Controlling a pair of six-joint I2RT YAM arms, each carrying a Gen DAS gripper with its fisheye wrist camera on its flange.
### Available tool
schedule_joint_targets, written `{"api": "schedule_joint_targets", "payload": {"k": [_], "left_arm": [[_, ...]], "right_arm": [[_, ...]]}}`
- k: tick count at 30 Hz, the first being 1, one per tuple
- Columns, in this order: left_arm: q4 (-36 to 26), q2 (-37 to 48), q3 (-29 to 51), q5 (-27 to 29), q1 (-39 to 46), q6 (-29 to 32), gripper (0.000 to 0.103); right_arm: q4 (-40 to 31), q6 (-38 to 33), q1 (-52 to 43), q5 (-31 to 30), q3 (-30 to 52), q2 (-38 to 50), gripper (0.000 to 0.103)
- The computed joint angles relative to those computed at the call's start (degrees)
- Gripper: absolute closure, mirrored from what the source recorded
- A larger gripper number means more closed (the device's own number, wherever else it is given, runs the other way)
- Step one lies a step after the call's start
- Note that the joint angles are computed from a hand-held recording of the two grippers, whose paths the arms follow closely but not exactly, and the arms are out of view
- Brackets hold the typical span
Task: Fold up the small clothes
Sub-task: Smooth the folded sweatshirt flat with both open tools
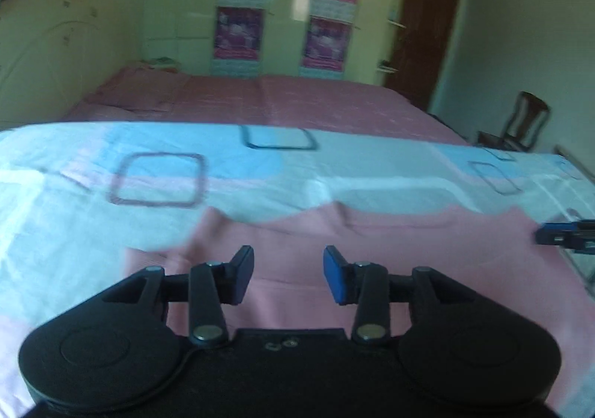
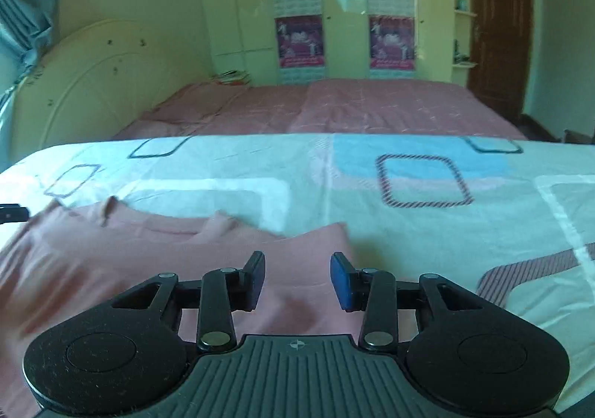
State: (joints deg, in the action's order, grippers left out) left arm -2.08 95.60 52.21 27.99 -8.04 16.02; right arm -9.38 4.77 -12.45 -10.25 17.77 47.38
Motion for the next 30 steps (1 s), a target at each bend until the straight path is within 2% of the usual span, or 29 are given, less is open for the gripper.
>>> {"api": "schedule_joint_targets", "payload": {"k": [3,5,8,10,13,16,18,19,20,22,25,26,27,28,29,30], "left_arm": [[1.10,0.93,-2.65,-4.70,-9.02,4.32,0.062],[2.86,4.14,-1.35,-9.15,-12.83,3.50,0.059],[3.54,8.71,3.02,-9.45,-13.32,0.90,0.052],[2.44,11.32,5.99,-8.56,-12.70,-0.17,0.049],[3.75,11.48,5.32,-8.96,-12.53,0.15,0.040],[4.78,6.19,1.63,-9.01,-12.63,-1.27,0.049],[4.37,2.66,-1.11,-5.56,-12.43,-3.52,0.048],[4.34,1.54,-2.47,-4.03,-12.75,-4.18,0.047],[5.57,0.87,-4.20,-4.69,-13.91,-4.34,0.051],[6.11,1.66,-5.45,-7.43,-15.45,-4.02,0.048],[9.10,2.18,-7.08,-6.29,-12.93,-3.56,0.051],[9.56,1.62,-7.44,-7.20,-11.66,-3.15,0.049],[10.32,0.83,-8.11,-10.03,-10.81,-2.41,0.049],[11.31,0.50,-8.74,-12.77,-9.62,-1.36,0.045],[11.30,1.05,-8.53,-12.38,-6.98,-0.93,0.035],[10.02,1.94,-7.48,-11.42,-4.78,-1.24,0.030]], "right_arm": [[4.87,3.31,14.67,6.01,0.32,6.78,0.063],[9.92,4.32,19.66,10.16,2.10,15.10,0.065],[14.98,6.16,20.18,12.61,5.33,23.84,0.065],[16.73,5.48,20.28,14.09,6.70,26.97,0.065],[18.08,4.47,19.88,14.04,7.10,28.67,0.065],[13.48,4.65,21.32,16.47,6.89,22.64,0.065],[12.08,4.69,23.03,16.17,5.09,16.42,0.065],[10.24,5.51,24.09,15.08,5.46,15.45,0.065],[9.33,5.80,24.84,14.19,5.53,15.29,0.065],[8.71,5.87,25.81,15.18,5.25,16.56,0.067],[8.98,4.79,21.19,15.12,2.17,15.74,0.067],[8.66,5.00,17.50,13.60,0.54,13.01,0.067],[6.50,5.85,14.21,15.06,0.05,11.12,0.067],[4.75,4.97,10.91,15.70,-0.67,9.07,0.067],[4.00,3.81,6.52,14.27,-1.69,7.28,0.067],[3.24,2.33,0.95,10.02,-2.39,6.13,0.067]]}}
